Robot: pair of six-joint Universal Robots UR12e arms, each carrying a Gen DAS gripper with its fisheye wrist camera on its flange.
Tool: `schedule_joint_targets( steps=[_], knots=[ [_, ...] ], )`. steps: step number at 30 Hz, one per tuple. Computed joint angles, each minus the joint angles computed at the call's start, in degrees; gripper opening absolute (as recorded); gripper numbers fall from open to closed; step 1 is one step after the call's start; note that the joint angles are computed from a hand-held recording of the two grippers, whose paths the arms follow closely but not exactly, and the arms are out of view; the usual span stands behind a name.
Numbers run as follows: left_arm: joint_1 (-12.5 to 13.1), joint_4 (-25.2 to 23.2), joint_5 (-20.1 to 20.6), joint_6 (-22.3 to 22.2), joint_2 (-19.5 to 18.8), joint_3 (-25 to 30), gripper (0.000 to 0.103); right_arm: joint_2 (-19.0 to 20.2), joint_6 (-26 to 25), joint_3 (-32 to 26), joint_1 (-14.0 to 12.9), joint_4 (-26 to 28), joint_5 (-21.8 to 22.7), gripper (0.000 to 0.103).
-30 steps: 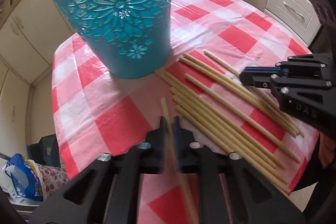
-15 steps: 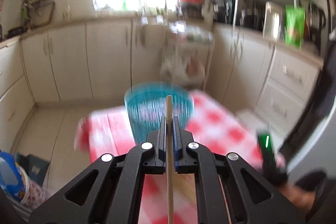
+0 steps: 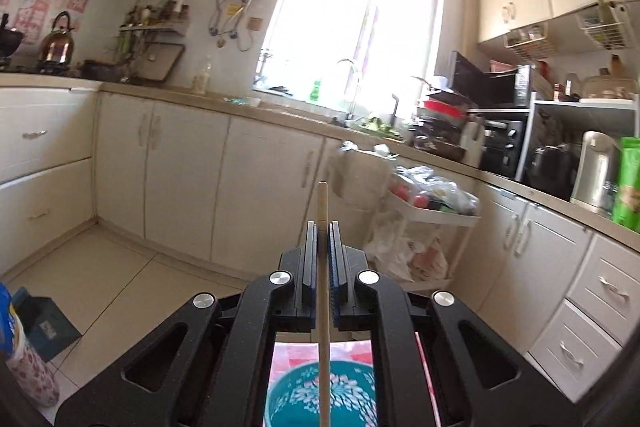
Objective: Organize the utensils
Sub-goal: 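Lift the stick with the left gripper and drop it into the teal bin, then carry the right gripper's stick over the teal bin and open to release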
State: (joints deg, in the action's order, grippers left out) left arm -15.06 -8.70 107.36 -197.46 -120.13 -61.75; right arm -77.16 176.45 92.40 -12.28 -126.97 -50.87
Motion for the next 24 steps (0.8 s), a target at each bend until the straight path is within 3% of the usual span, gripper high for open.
schedule_joint_targets(
  steps=[7, 18, 21, 23, 24],
  knots=[
    [-0.5, -5.4, 2.2, 0.0, -2.6, 2.2, 0.005, 0.0, -0.2, 0.0, 0.2, -0.4, -0.5, 0.006],
    [-1.7, -14.9, 1.5, 6.8, 0.0, -2.3, 0.008, -0.2, -0.1, 0.2, 0.4, -0.9, -0.4, 0.006],
    [-1.7, -15.7, 1.9, 6.0, 1.8, -5.1, 0.027, -0.4, 0.3, 0.5, 0.2, -1.7, 0.2, 0.006],
    [-1.8, -12.4, 3.6, 4.5, 3.7, -8.5, 0.046, -0.5, 0.7, 0.8, 0.1, -2.6, 0.8, 0.006],
    [-1.9, -10.1, 4.3, 4.1, 4.4, -10.0, 0.049, -0.6, 0.8, 0.8, 0.0, -2.9, 1.0, 0.006]
  ],
)
